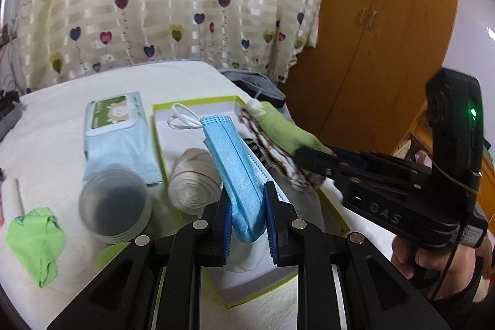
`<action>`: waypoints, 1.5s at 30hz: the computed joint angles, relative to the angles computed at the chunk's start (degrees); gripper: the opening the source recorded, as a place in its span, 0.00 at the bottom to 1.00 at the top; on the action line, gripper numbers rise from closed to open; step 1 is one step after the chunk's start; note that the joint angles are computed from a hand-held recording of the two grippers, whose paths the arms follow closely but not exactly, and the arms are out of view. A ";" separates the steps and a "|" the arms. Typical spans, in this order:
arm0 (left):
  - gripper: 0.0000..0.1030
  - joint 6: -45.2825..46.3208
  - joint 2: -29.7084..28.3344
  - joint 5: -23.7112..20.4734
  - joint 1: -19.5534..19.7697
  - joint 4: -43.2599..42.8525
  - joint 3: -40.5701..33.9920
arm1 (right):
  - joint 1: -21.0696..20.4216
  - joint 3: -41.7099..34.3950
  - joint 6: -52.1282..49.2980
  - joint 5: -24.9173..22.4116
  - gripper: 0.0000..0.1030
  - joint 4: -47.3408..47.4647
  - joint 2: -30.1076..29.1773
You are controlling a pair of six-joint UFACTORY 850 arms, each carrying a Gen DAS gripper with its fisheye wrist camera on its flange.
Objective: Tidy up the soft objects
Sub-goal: 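Carry the mask and sock roll into the white box and open both tools, then withdraw both tools from the box toward the lime-green cloth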
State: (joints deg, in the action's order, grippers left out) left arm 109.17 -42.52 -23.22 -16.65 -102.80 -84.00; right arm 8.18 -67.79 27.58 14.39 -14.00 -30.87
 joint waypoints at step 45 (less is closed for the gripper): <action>0.36 16.86 8.17 -2.41 2.62 -18.64 11.09 | 3.85 6.66 -15.48 4.49 0.46 13.75 7.02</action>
State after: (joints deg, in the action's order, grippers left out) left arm 126.03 -34.35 -25.63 -14.04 -121.44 -72.91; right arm 12.03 -61.13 12.11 18.88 -0.25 -23.85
